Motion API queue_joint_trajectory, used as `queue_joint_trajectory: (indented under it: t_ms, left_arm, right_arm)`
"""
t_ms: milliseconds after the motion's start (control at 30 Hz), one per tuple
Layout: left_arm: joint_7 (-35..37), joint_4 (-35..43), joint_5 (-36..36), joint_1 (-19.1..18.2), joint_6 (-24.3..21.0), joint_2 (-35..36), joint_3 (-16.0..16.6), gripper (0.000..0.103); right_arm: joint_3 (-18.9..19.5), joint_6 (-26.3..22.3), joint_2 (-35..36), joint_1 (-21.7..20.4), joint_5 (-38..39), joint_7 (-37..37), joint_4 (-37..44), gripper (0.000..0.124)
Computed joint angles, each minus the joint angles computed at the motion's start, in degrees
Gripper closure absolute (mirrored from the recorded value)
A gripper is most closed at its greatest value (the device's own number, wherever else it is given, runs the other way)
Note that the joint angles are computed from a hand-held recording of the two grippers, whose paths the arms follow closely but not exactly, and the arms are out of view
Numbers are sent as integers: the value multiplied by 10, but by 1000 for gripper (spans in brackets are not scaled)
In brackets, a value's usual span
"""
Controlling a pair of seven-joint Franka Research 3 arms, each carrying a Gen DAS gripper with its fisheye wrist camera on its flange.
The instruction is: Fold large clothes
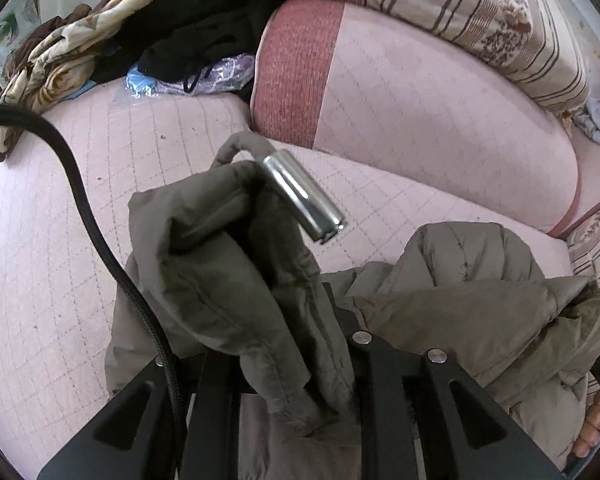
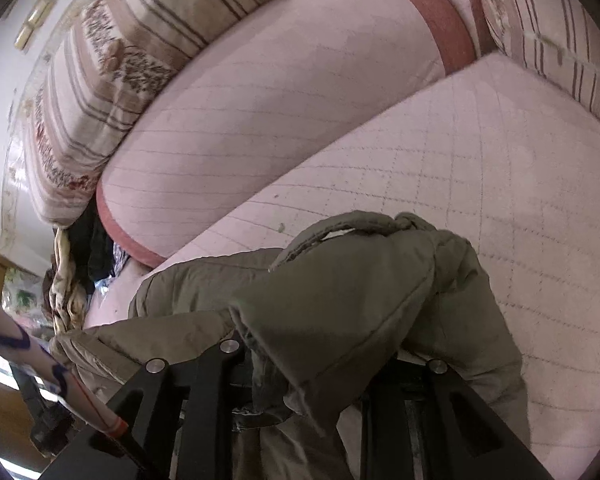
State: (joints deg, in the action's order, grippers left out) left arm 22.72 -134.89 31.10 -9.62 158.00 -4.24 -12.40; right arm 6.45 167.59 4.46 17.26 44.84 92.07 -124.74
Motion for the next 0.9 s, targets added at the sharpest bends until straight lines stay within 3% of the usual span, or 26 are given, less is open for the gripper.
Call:
queue_joint_trajectory:
  t_ms: [100, 167, 233, 300, 333, 433, 533, 600, 667, 700, 800, 900]
  left_arm:
    - [62, -22, -82, -9, 33, -28, 13, 78]
    - [124, -49, -160, -25, 74, -59, 32, 69]
    - [191, -74, -249, -58, 108, -89, 61, 56]
    - [243, -97, -331, -99, 138, -123, 93, 43]
    - [247, -101, -346, -103, 142, -135, 94, 42]
    - [251, -109, -364, -106, 151, -170, 89, 37]
    - [219, -105, -324, -63, 138, -198, 44, 34]
    - [179, -83, -266, -10, 95, -205, -11, 31]
    - [155, -58, -217, 10, 51, -195, -36, 31]
    - [144, -41, -192, 17, 31, -177, -48, 31]
    - [138, -10, -168, 1, 16, -115, -38, 31]
    - [131, 11, -144, -7, 4, -57, -31, 31]
  right_arm:
    - [9, -14, -13, -10, 105, -72, 4, 85]
    - [10, -3, -36, -8, 217, -155, -3, 55]
    - [6, 35, -69, 6, 274, -203, -18, 36]
    - [-2, 49, -100, 18, 271, -213, -34, 34]
    - [-6, 49, -115, 22, 255, -205, -43, 34]
    - [21, 68, -159, 2, 84, -72, -86, 34]
    - [72, 51, -188, -48, -84, 35, -109, 38]
    - [100, 35, -194, -66, -168, 69, -113, 47]
    - [121, 20, -190, -74, -237, 93, -110, 66]
    - [132, 15, -178, -76, -269, 104, -102, 69]
    - [145, 17, -130, -69, -337, 134, -76, 78]
    - [176, 17, -63, -106, -537, 278, -28, 78]
